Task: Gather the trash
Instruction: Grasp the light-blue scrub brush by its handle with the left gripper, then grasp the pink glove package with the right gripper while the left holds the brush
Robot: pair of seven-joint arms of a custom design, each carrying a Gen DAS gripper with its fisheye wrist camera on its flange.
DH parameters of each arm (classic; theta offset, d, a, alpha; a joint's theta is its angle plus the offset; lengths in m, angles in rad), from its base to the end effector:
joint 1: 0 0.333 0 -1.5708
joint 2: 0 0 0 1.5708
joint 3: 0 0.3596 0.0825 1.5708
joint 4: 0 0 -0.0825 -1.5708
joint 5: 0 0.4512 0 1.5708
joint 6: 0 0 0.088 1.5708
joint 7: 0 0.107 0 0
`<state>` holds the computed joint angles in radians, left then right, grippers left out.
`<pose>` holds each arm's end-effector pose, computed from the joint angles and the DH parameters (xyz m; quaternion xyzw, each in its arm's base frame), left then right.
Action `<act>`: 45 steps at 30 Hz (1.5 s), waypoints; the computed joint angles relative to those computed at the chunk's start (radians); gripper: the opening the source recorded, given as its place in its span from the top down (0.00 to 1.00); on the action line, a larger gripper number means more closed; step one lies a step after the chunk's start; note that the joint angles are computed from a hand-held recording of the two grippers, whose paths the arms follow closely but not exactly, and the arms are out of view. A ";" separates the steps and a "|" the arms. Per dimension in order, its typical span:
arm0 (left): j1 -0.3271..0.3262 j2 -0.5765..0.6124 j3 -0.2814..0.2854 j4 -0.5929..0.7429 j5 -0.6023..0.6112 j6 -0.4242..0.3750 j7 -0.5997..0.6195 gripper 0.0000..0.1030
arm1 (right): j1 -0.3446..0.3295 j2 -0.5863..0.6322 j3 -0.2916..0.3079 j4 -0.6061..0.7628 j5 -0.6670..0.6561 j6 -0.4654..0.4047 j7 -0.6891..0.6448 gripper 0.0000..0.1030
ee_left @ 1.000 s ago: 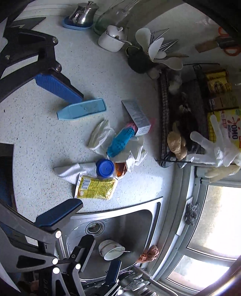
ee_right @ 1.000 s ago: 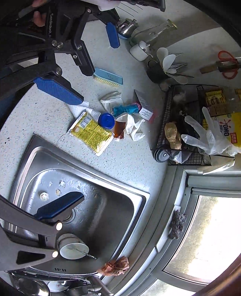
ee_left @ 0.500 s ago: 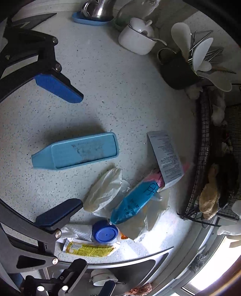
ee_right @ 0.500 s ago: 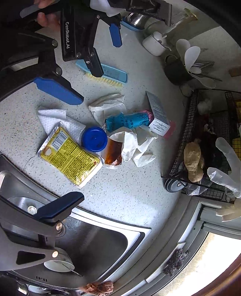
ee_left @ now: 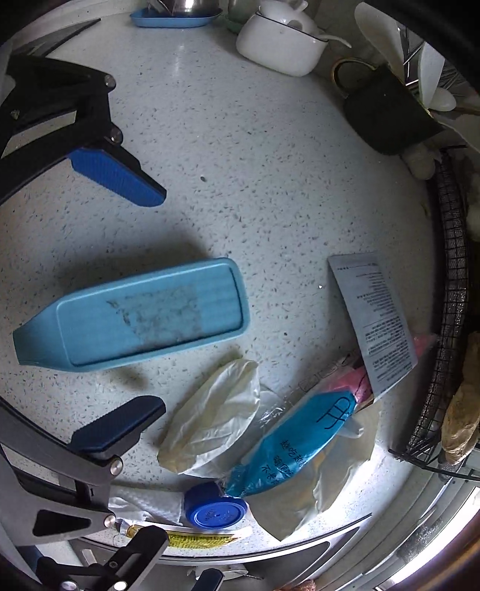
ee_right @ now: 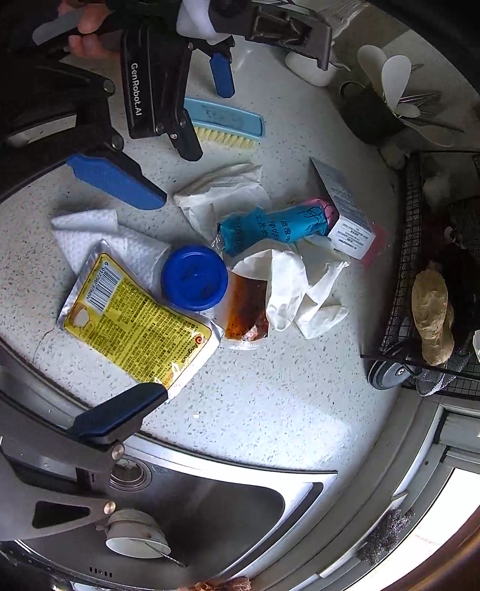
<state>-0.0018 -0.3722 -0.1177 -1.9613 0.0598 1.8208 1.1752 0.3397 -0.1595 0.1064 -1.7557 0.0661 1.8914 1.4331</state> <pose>0.5055 -0.0669 0.6871 -0.7899 0.6003 -0.0727 0.1018 0.5307 0.2651 0.6949 -0.8685 0.4730 -0.0670 0.1326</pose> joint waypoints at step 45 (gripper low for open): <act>0.082 -0.010 0.066 0.006 -0.069 0.157 0.005 0.65 | 0.108 0.398 0.028 0.428 -0.028 -0.188 -0.146 0.74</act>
